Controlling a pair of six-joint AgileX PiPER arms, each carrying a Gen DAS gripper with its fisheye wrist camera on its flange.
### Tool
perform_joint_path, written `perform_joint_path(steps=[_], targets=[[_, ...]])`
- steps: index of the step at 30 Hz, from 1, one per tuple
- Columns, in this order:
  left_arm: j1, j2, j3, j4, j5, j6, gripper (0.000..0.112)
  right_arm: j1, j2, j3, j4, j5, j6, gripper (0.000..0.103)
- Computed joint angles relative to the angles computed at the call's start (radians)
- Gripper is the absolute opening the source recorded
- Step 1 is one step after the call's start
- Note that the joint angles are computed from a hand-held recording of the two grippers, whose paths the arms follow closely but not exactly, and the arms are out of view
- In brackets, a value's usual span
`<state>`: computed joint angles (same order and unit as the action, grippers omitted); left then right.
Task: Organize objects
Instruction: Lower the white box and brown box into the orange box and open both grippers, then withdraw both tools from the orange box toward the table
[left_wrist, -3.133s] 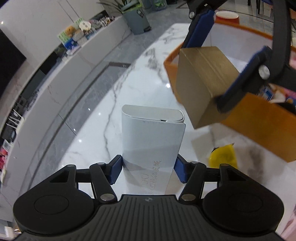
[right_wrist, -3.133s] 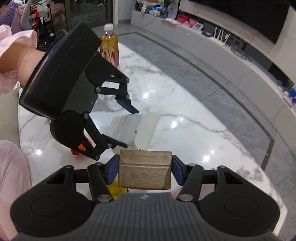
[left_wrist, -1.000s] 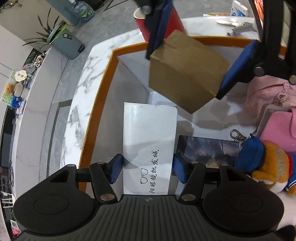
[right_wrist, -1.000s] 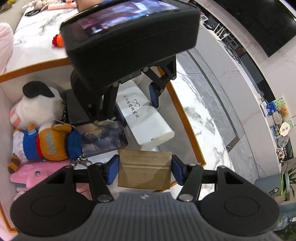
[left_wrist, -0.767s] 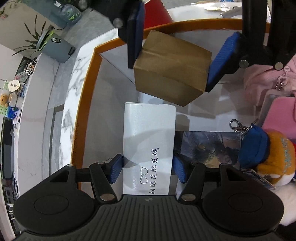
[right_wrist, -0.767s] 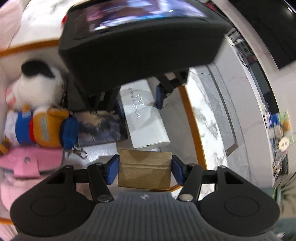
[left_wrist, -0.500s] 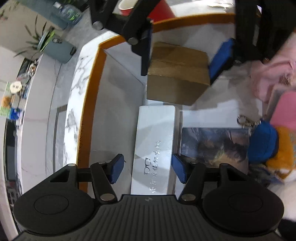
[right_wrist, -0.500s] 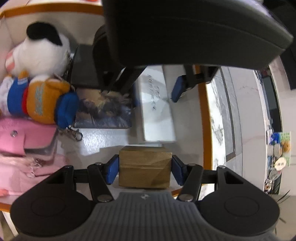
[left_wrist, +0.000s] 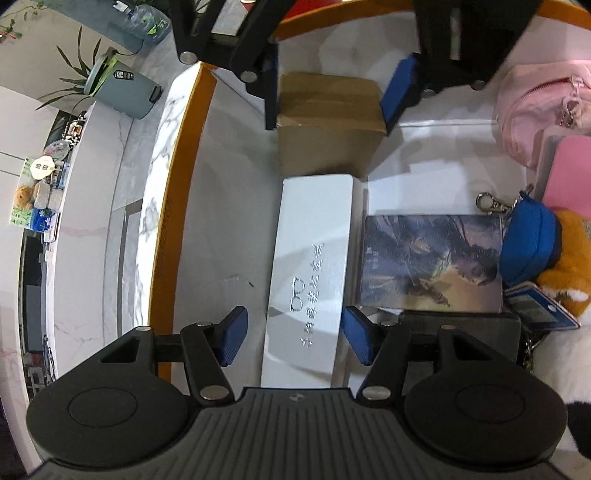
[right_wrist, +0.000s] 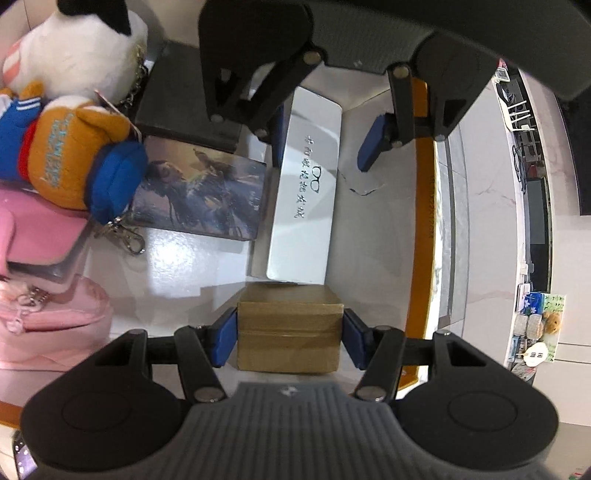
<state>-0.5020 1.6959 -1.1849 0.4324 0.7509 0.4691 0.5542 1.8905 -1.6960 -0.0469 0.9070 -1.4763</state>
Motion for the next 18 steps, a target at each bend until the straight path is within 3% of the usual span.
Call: perform_joint_path(steps=[9, 12, 14, 18], targets=[[-0.021, -0.017, 0.012, 0.017, 0.030, -0.058, 0.068, 0.014, -0.034, 0.074, -0.058, -0.131, 0.026, 0.067], [-0.030, -0.018, 0.010, 0.021, 0.036, -0.072, 0.068, 0.010, -0.030, 0.061, -0.062, -0.134, 0.048, 0.067], [-0.032, -0.013, 0.004, 0.019, 0.038, -0.077, 0.068, 0.007, -0.024, 0.046, -0.057, -0.122, 0.066, 0.055], [-0.044, -0.019, 0.008, 0.036, 0.038, -0.107, 0.068, 0.013, -0.016, 0.028, -0.074, -0.094, 0.108, 0.042]])
